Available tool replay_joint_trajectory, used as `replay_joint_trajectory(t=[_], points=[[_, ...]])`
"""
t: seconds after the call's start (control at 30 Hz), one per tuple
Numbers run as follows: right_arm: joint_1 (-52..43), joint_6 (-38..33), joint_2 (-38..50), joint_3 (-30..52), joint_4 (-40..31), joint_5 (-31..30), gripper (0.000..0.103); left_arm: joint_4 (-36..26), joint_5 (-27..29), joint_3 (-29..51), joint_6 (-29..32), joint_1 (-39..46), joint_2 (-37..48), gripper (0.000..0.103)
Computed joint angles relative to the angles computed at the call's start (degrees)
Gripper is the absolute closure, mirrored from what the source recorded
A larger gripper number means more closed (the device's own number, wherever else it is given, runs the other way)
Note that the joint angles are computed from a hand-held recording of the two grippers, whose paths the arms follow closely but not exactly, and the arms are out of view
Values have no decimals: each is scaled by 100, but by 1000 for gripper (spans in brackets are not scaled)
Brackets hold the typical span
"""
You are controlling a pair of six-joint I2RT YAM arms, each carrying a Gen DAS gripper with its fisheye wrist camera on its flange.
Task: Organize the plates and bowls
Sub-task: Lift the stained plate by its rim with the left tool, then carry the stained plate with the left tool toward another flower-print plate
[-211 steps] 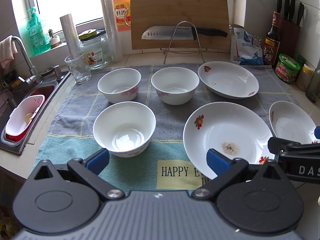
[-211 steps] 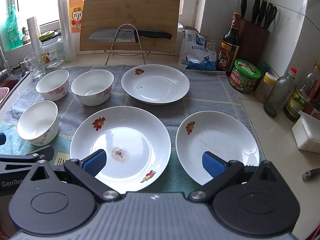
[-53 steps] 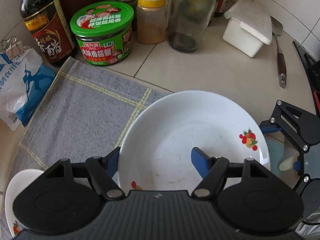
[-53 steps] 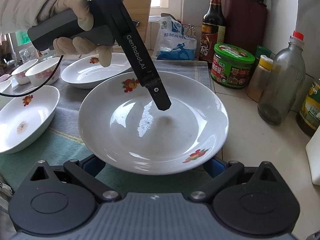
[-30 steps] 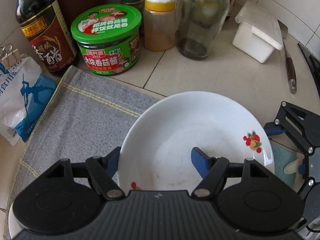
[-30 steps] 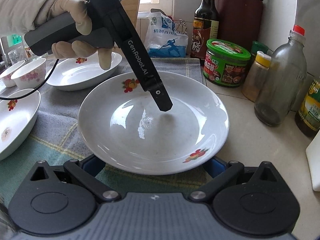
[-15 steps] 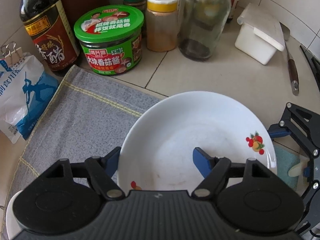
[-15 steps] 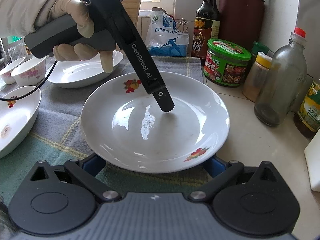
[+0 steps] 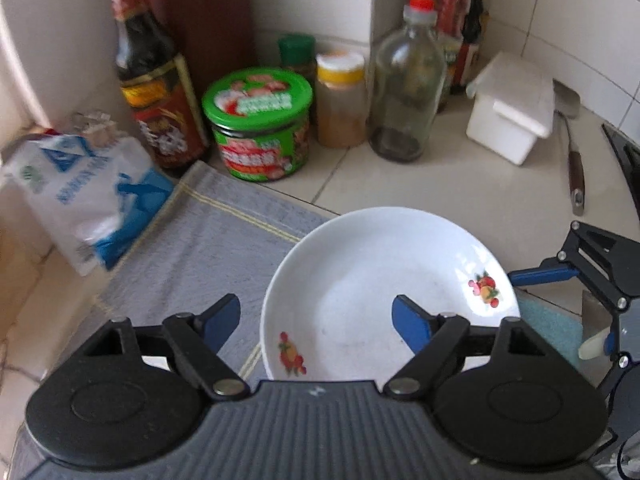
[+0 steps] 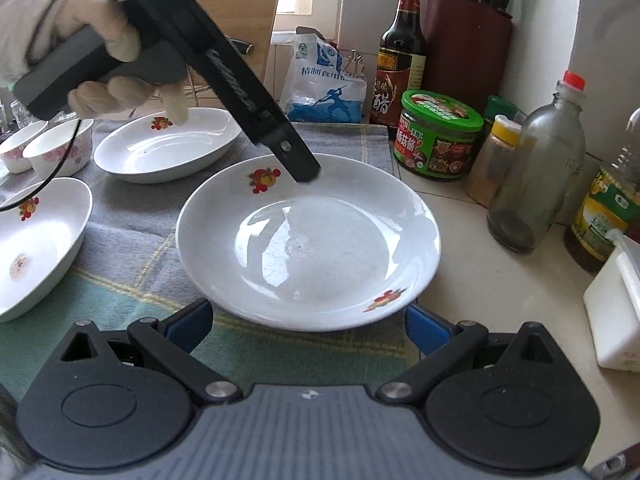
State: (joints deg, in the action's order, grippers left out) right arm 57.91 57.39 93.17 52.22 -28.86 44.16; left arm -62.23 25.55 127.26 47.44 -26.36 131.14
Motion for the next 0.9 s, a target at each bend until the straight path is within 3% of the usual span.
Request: replay_joint_trajectory(t=[0.13,0.27,0.43,0.53,0.67,0.9], points=[[320,329,190,489,-678,34,0,995,337,-1672,-134,316,-1197,18],[675,705,509,1053,-1368,175,0,1944,815,-3370,-196,804,-2456,7],[875,977,882,1629,-1757,278,0,2459,1186,-4817,-72,1579,-3568,5],[953,938,1068,1921,-1742,266,0,2424,1297,-5328,83,2089,-3982,5],[1100,485,1377,2248,-1377,262,0,2370,1041,-5783,312,2599,-4374,5],[1212,-474,1890,2401,-231,-158,0,1851,643,-5684,705,3264,-4241,5]])
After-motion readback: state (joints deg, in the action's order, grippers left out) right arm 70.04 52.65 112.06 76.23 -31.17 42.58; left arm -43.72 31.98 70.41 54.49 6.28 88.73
